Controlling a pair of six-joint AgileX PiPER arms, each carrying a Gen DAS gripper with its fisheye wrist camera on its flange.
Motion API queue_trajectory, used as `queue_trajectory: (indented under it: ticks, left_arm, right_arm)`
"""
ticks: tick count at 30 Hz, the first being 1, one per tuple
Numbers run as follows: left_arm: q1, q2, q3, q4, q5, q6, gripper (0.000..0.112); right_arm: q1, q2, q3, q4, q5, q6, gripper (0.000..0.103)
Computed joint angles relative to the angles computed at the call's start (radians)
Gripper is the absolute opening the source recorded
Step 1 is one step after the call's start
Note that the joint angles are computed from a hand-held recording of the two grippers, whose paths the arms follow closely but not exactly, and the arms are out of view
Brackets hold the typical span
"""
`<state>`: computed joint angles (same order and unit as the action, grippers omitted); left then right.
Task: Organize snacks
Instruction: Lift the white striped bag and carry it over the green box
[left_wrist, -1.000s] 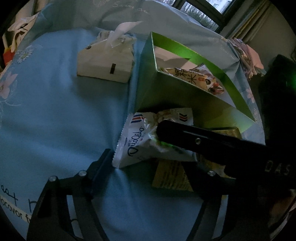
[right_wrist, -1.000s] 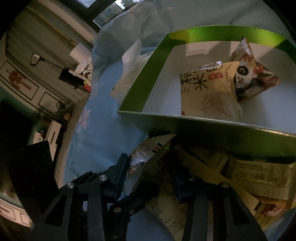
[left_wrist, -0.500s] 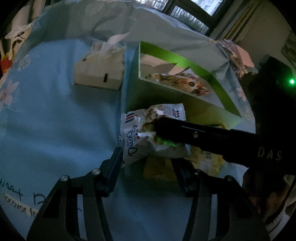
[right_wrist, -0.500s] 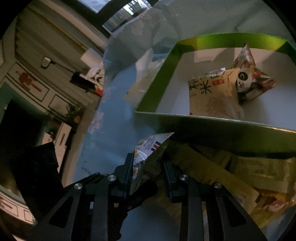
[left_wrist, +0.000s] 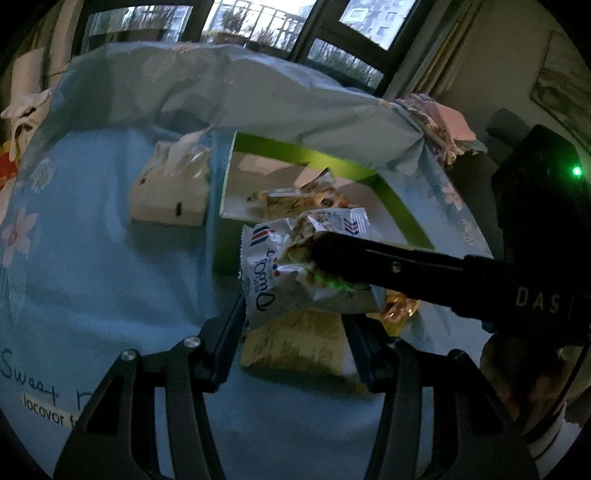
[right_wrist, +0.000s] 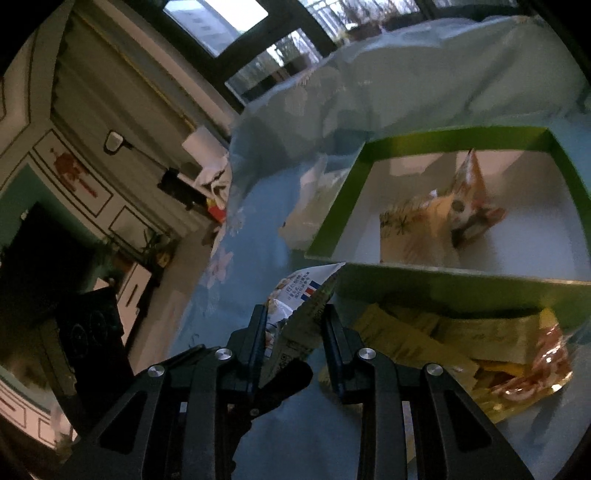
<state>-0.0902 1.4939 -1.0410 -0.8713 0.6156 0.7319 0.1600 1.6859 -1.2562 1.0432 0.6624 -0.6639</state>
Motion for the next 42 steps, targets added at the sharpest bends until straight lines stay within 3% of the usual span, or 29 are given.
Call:
queue_trajectory:
  ticks: [10, 24, 42]
  left_arm:
    - [-0.094, 0.065, -0.159, 0.019, -0.016, -0.039, 0.054]
    - [-0.206, 0.276, -0.480, 0.080, 0.024, -0.094, 0.054]
    - [-0.232, 0.480, -0.706, 0.094, 0.079, -0.156, 0.054]
  right_arm:
    - [-0.091, -0.062, -0.027, 0.007, -0.005, -0.017, 0.031]
    - [-0.218, -0.075, -0.085, -0.004, -0.018, -0.009, 0.031]
    - [-0.256, 0.044, -0.187, -0.065, -0.051, 0.032, 0.031]
